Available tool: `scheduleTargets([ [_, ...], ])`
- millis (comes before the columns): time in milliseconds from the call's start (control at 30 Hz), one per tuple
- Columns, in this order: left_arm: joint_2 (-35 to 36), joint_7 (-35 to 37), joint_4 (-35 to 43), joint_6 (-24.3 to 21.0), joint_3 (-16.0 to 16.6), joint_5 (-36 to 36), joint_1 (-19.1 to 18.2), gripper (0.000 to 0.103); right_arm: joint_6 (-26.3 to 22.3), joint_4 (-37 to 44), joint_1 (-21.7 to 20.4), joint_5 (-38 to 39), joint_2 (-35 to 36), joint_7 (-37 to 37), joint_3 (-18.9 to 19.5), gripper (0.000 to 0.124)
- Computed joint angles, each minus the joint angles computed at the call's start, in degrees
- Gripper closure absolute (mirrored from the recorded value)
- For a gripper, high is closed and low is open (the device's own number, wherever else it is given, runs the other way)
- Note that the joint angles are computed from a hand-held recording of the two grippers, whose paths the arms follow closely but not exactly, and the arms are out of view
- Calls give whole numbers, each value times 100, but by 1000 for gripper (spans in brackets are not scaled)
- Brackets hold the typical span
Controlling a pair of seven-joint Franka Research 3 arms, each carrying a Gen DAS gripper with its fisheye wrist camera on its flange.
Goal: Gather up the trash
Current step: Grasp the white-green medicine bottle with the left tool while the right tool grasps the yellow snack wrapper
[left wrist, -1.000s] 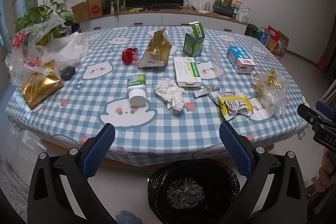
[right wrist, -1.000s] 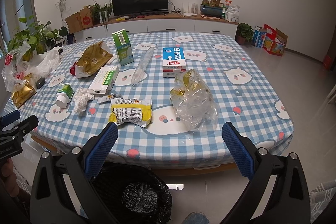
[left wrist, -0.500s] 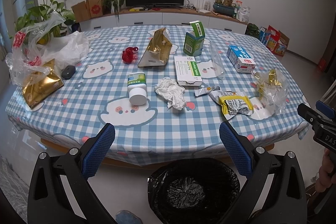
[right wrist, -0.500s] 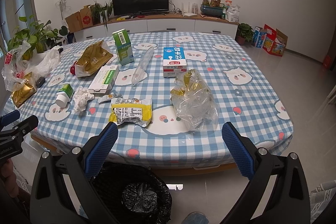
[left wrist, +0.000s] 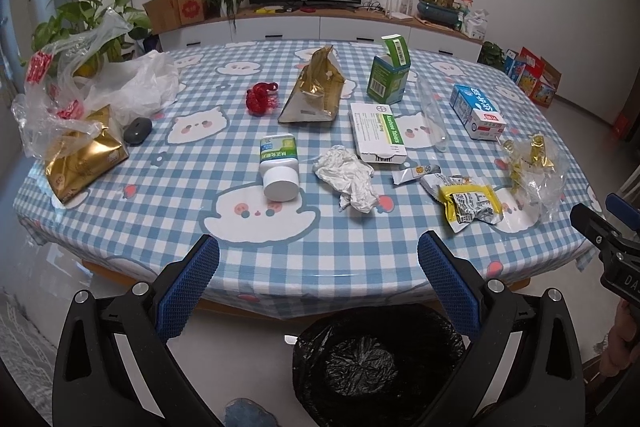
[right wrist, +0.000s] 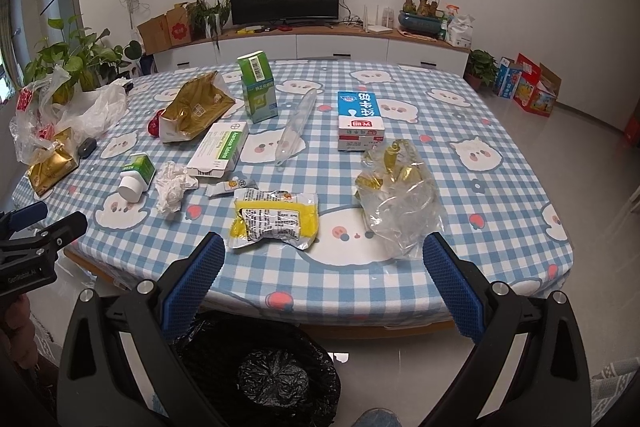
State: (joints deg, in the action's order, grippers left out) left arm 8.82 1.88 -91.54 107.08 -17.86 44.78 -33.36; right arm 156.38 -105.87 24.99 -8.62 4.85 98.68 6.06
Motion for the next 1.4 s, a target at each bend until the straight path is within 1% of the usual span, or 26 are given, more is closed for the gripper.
scheduleTargets([
  [67,-57,24,-119,36,37,-62,73,6,-59,127,52,-60,117,14,23,29],
  [167,-181,20,-355,279,87,-224,251,6,-141,352,155,-137,332,2,24,29],
  [367,-208,82,-585,507,179,-378,563,6,-403,922,406,-205,858,-48,-54,29],
  [600,-27,402,-505,747,304,-583,850,6,-790,1679,645,-113,1586,-147,-189,29],
  [867,306,691,-236,918,490,-737,1055,10,-1211,2586,861,-67,2310,-229,-360,29],
  [967,404,785,-176,985,530,-842,1107,12,-1348,2909,866,38,2543,-233,-394,29],
  [1100,521,825,-122,1026,585,-913,1134,15,-1583,3291,828,245,2827,-246,-401,34],
  [1267,589,836,-140,1073,623,-1035,1175,20,-1770,3538,816,396,3031,-282,-419,39],
  [1333,617,865,-140,1085,630,-1076,1186,24,-1735,3516,833,391,3036,-267,-449,40],
  [1400,628,867,-151,1102,639,-1111,1196,26,-1699,3499,846,382,3033,-249,-470,41],
])
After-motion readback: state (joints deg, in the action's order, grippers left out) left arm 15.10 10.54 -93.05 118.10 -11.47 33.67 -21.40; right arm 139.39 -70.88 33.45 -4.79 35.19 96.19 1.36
